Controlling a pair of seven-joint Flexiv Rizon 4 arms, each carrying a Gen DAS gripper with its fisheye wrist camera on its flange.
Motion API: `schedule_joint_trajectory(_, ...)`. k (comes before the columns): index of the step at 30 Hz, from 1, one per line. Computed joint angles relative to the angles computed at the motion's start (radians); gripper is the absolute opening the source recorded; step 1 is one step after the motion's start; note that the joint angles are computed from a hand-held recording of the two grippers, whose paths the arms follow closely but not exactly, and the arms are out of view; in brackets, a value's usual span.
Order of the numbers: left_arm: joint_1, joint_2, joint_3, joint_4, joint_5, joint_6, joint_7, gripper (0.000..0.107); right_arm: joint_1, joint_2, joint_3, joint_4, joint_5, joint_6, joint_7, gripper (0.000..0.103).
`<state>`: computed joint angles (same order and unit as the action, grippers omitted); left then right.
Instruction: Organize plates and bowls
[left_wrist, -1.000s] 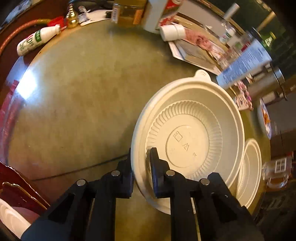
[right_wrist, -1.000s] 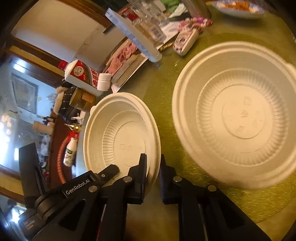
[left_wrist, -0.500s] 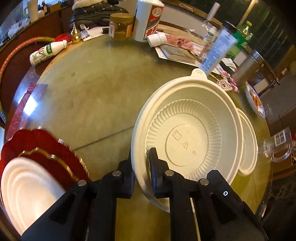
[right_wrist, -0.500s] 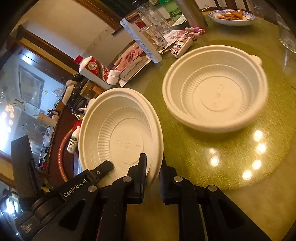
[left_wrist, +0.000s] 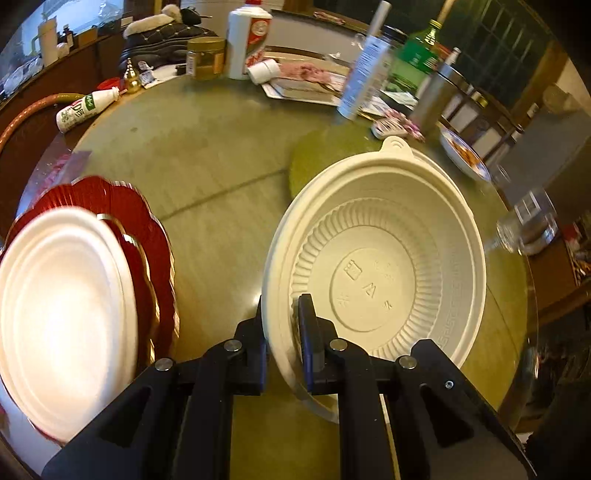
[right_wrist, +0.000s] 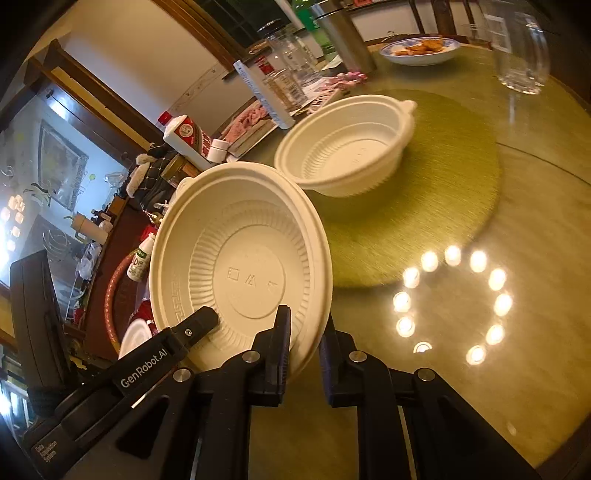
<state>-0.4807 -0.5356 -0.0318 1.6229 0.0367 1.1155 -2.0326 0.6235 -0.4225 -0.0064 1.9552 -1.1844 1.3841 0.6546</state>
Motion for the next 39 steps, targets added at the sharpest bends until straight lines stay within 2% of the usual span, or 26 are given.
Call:
schedule_joint_trajectory(11,-0.030,0.044,-0.009,0.100,0.022,0.073,0.000,0.012,-0.035,0.086,0.067,0.112,-0.110,-0.065,0.128,0.014)
schedule_joint_trajectory(19,-0.035,0.065,-0.018,0.152,0.021,0.108,0.014,0.013,-0.051,0.114,0.114,0.146,-0.118,-0.108,0.146,0.014)
schedule_joint_trajectory(33,-0.049,0.090,-0.021,0.204,0.025,0.149,0.035,0.014,-0.059,0.150,0.152,0.190,-0.143,-0.155,0.186,0.014)
schedule_joint_trajectory(39,-0.052,0.102,-0.021,0.226,0.027,0.168,0.038,0.015,-0.054,0.152,0.161,0.185,-0.123,-0.181,0.164,0.014)
